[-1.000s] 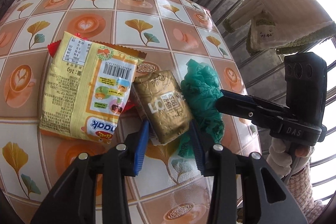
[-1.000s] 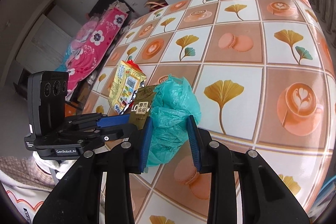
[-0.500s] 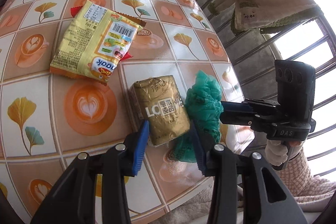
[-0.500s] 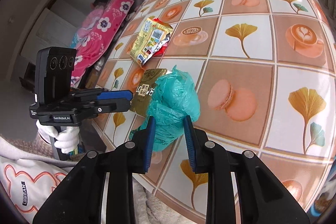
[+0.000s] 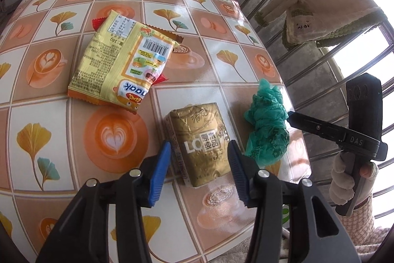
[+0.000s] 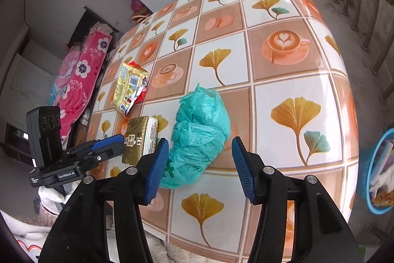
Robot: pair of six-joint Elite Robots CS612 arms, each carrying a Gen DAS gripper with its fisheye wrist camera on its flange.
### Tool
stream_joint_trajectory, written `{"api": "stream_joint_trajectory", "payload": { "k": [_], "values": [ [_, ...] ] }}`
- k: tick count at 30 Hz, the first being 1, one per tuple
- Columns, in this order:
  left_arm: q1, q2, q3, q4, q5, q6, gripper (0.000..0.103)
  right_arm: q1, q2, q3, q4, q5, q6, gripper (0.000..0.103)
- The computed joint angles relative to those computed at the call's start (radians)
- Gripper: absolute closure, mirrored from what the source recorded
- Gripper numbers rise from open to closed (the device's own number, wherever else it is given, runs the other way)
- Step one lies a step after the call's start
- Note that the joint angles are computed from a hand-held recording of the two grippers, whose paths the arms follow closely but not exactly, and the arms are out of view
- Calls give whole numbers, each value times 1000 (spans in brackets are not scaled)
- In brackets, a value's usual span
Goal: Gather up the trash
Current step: 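Grasp the teal plastic bag with the right tool while the left tool grasps the gold packet, then lift the teal bag and gold packet and hold them above the table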
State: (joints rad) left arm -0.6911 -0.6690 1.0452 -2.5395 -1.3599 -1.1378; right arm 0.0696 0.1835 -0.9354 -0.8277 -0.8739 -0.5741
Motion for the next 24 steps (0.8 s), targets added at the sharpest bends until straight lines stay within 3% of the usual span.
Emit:
{"api": "stream_joint_trajectory", "payload": {
  "k": [6, 10, 15, 19, 24],
  "values": [
    [-1, -2, 3, 5, 3, 10, 56, -3, 3, 9, 70, 51, 62, 45],
    [0, -1, 2, 5, 0, 10, 56, 6, 8, 6, 84, 39, 75, 46],
    [-1, 0, 0, 7, 4, 9, 47, 14, 16, -12, 70, -4, 62, 57],
    [0, 6, -15, 26, 6, 5, 37, 19, 21, -41, 19, -80, 13, 57],
    [4, 27, -52, 55, -3, -2, 35, 24, 30, -82, -27, -198, -91, 57]
  ]
}}
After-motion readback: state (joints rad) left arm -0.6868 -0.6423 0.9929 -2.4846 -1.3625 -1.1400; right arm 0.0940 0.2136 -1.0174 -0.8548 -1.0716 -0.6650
